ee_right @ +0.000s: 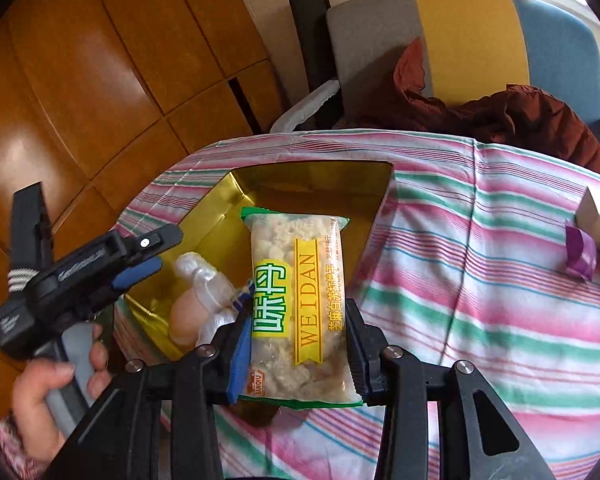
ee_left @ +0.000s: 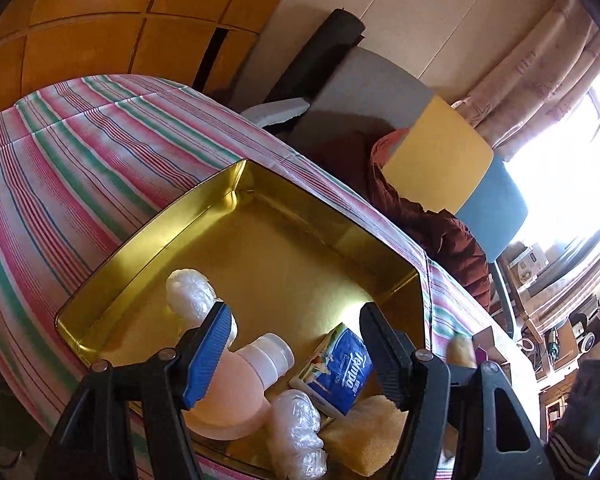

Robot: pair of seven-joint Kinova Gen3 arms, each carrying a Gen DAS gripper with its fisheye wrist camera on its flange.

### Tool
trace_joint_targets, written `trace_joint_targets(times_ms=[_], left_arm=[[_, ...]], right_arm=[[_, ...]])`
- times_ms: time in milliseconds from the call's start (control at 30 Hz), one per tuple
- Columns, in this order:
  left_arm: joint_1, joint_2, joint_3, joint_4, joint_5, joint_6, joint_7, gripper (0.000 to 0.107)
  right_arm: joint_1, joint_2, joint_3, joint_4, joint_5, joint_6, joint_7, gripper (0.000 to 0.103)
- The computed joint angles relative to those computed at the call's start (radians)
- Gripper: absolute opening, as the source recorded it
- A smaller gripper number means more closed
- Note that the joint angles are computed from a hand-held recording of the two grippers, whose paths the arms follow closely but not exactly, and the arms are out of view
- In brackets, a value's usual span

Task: Organize objects
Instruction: 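Lower the WEIDAN snack bag into the gold tray and open the right tool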

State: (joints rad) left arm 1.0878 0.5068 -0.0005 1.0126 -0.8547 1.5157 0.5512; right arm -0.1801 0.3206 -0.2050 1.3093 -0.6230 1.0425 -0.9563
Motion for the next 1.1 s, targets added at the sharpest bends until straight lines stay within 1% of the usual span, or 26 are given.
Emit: trace_joint_targets(times_ms=[167, 267, 333, 467, 600, 700, 867, 933, 1033, 1100], left_arm=[[0.005, -0.01, -0.002, 0.007, -0.008, 0.007, 0.018, 0.067], [0.007, -0.016, 0.0, 0.016, -0.015, 0.008, 0.034, 0.067], [0.002, -0.019, 0.004, 0.019, -0.015, 0.005, 0.038, 0.067], [-0.007, -0.022, 0.011, 0.025, -0.011, -0.006, 0.044, 0.067], [-0.009, -0.023, 0.014, 0.032, -0.011, -0.011, 0.048, 0.067], [-0.011, -0.022, 0.015, 0.033, -0.007, -0.019, 0.051, 0.067], [-0.011, -0.018, 0.013, 0.025, -0.004, -0.016, 0.045, 0.067], [-0.008, -0.017, 0.011, 0.024, -0.006, -0.015, 0.047, 0.067], [-0.011, -0.017, 0.013, 0.024, -0.002, -0.021, 0.044, 0.067], [-0.011, -0.017, 0.013, 0.023, 0.0, -0.024, 0.042, 0.067]], right_arm=[[-0.104, 0.043, 0.016, -0.056, 0.13, -0.049, -0.12, 0.042], [-0.158, 0.06, 0.024, -0.067, 0.217, -0.092, -0.188, 0.043], [-0.19, 0.058, 0.033, -0.059, 0.28, -0.138, -0.229, 0.044], [-0.21, 0.045, 0.026, -0.03, 0.348, -0.209, -0.254, 0.05], [-0.187, 0.018, 0.008, 0.002, 0.355, -0.235, -0.229, 0.053], [-0.183, -0.018, 0.004, 0.049, 0.364, -0.276, -0.209, 0.055], [-0.236, -0.074, 0.037, 0.116, 0.483, -0.312, -0.272, 0.055], [-0.235, -0.089, 0.035, 0.136, 0.499, -0.321, -0.277, 0.055], [-0.266, -0.08, 0.045, 0.134, 0.568, -0.325, -0.314, 0.055], [-0.297, -0.05, 0.058, 0.105, 0.624, -0.319, -0.358, 0.055]])
